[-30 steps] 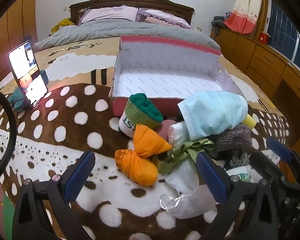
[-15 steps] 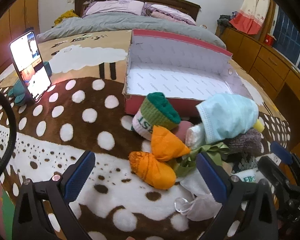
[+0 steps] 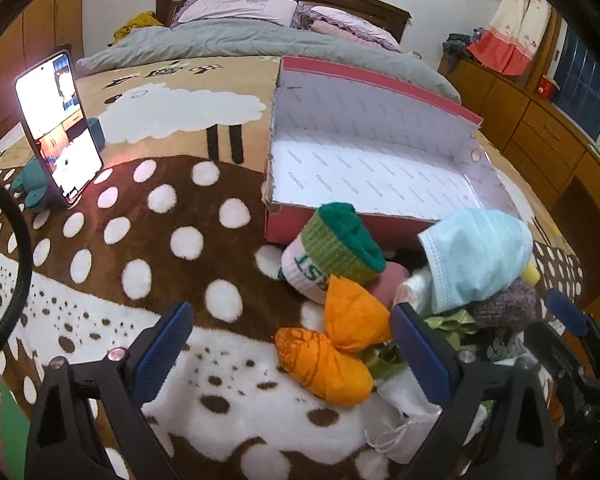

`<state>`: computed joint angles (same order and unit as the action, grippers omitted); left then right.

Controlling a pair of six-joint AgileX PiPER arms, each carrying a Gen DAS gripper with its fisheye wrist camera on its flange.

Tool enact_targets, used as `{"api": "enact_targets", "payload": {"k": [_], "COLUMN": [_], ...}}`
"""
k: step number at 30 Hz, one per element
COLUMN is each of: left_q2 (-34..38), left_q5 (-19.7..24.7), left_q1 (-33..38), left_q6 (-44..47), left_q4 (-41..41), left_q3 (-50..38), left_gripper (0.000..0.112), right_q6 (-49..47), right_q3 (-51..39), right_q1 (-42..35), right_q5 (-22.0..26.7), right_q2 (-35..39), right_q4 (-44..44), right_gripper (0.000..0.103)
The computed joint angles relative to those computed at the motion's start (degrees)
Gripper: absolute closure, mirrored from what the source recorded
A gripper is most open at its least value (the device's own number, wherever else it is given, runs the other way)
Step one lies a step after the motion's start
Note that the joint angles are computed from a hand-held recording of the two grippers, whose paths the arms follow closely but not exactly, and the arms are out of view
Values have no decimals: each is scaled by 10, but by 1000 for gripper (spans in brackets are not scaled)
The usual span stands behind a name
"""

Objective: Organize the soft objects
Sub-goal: 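Move both grippers toward the pile of soft items beside the box, then grasp the light blue face mask with the right gripper while the left grasps the green-and-white sock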

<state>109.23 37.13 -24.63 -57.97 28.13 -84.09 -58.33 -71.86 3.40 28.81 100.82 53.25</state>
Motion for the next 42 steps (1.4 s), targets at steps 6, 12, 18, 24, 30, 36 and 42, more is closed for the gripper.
{"api": "enact_targets", "payload": {"k": [6, 12, 18, 24, 30, 36, 42], "left_q2": [6, 13, 17, 54, 63, 67, 74], "left_q5": [-6, -30, -44, -27, -36, -56, -72], "left_q1": [7, 13, 7, 4, 4, 16, 20], "left_q6": [0, 0, 9, 44, 21, 8, 21], "left_q4": [11, 11, 21, 2, 23, 5, -5], "left_q3": [-6, -13, -31, -75, -72, -62, -59], "left_gripper": [24, 29, 29, 35, 35, 38, 39], "right_q6": [11, 36, 38, 63, 61, 64, 47], "right_q3": [-19, -46, -63, -108, -132, -139, -133], "right_q1": [3, 7, 6, 2, 2, 7, 10], "right_q5": [5, 13, 12, 27, 35, 26, 12], "right_q2": [16, 36, 42, 72, 96, 109, 111], "right_q4": [-8, -26, -30, -50, -51, -56, -49], "right_gripper": [19, 19, 19, 23, 29, 32, 32]}}
